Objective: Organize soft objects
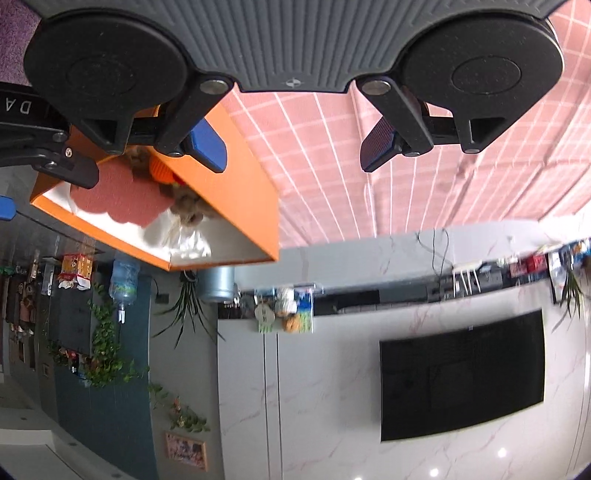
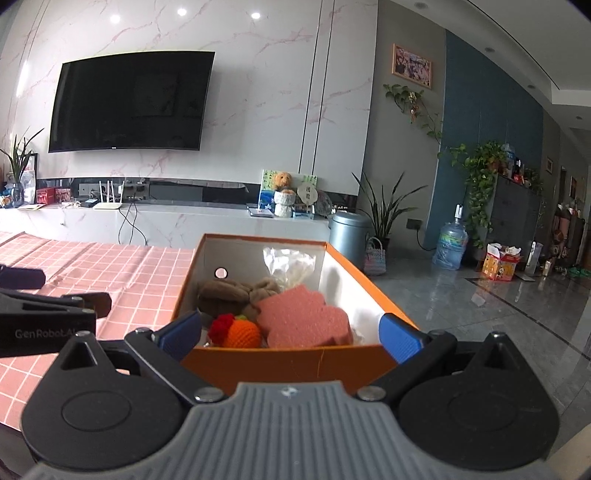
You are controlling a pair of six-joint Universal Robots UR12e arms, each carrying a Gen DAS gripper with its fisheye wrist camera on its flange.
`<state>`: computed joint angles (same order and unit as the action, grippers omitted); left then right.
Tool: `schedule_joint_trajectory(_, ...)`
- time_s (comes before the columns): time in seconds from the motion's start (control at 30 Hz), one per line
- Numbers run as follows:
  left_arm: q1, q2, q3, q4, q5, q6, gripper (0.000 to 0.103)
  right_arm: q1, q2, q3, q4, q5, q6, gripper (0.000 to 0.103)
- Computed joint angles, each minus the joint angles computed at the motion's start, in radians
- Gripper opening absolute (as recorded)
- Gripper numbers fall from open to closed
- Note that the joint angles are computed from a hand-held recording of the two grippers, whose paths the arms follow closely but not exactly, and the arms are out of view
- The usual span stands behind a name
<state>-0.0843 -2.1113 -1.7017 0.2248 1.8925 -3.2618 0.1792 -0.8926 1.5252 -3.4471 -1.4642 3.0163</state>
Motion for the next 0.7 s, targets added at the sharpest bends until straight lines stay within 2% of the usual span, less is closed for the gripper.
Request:
schedule_joint_trajectory(0.27,-0.002,0.012,-0.015,-0.046,0.016,-0.042,0.096,-0.002,-0.004,0.001,0.032,-0.012,0.039,0.100)
schedule_joint_trajectory(0.43,-0.005,0.016,-0.017,-0.049,0.026,-0.049,0.096,-0.009,-0.008,0.007,0.031,0.036,0.042,0.100)
schedule_joint_trajectory(0.7,-0.005,0.019,-0.018,-0.057,0.027,-0.054,0.096,-0.010,-0.013,0.013,0.038,0.050,0.044,0.100)
